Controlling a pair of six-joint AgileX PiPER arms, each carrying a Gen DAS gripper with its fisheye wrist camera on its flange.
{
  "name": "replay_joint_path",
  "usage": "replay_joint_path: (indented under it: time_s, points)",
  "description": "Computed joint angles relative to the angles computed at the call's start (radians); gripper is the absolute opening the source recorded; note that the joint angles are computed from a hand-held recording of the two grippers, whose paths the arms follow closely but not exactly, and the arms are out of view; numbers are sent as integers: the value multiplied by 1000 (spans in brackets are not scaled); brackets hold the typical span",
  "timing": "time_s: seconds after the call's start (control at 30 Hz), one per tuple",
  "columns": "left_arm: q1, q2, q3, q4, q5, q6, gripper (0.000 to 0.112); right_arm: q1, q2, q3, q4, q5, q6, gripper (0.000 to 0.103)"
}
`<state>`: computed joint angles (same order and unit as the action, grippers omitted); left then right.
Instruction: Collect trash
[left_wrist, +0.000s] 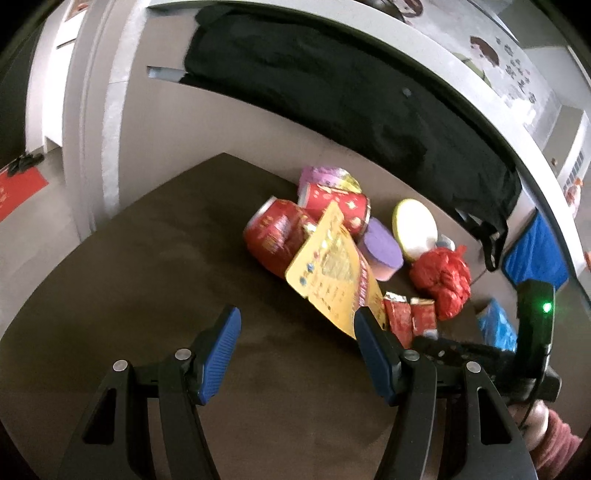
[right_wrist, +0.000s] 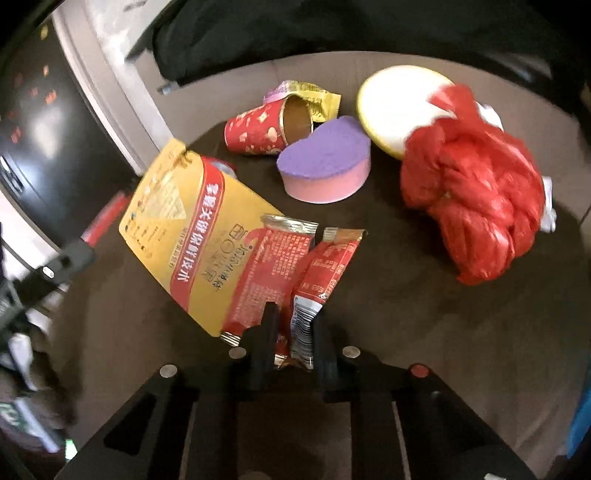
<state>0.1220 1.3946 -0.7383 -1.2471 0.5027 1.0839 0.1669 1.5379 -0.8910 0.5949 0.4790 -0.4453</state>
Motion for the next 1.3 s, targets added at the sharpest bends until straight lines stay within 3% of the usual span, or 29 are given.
replay_joint_path:
  time_s: [0.1,0.23,0.4,0.7,0.83,0.93,1.03,1.17,1.27,1.3]
  points:
    - [-35,13,-12,19,4,-28,64,-55,-55,38,11,2,-39,15]
    - [-88,33,-32,45,-10,-86,64,-211,-147,99,114,68,-180,15]
    - [-160,37,-50,108,-91,-188,64,-375,-225,167,196,129,-318,15]
    - [-192,76,-85,306,-195,-382,64,-477,-233,240,281,177,-478,15]
    - [-156,112,-121,388,-151,-515,64,-497,-249,260,292,183,-503,15]
    - [-121,136,-128,287,-8,-437,64,-494,-261,273,284,162,-505,15]
    - [-144,162,-137,264,30,-433,64,-516,-258,271,288,168,-520,16]
    - [-174,224,-187,212,8,-475,64,-541,-274,285,322,169,-558,22]
    - [-204,256,-217,217,-65,-538,64,-577,-300,307,375,198,-623,40]
    - [-216,265,-223,211,-90,-550,64,-585,-305,312,384,205,-636,42]
